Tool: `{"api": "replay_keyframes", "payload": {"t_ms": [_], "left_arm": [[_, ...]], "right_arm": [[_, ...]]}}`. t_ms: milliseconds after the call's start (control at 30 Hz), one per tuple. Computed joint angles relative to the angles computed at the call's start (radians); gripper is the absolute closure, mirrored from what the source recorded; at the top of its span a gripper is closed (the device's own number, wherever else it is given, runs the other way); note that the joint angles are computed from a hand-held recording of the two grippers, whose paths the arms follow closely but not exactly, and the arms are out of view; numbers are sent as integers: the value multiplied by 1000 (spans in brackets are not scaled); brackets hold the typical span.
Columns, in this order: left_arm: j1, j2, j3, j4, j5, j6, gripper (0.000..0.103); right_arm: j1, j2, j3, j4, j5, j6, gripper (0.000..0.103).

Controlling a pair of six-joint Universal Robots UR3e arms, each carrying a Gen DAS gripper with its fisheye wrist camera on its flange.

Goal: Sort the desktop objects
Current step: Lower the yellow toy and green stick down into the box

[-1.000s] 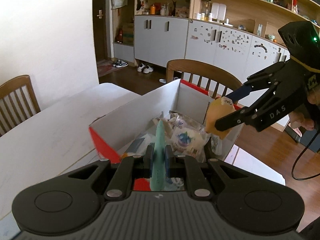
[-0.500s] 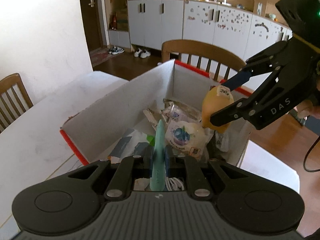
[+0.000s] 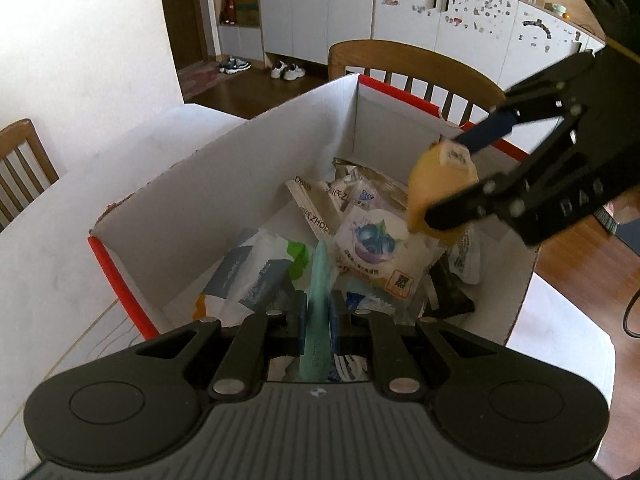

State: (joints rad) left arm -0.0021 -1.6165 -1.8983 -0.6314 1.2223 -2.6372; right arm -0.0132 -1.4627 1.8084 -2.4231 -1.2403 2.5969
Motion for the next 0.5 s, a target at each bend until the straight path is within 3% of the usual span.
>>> {"api": "replay_keyframes", "payload": {"t_ms": [500], "left_arm": [[-18,-50,41,-53,24,-1,93]], "right_arm": [[38,191,-154,-49,-52,62,31]]}}
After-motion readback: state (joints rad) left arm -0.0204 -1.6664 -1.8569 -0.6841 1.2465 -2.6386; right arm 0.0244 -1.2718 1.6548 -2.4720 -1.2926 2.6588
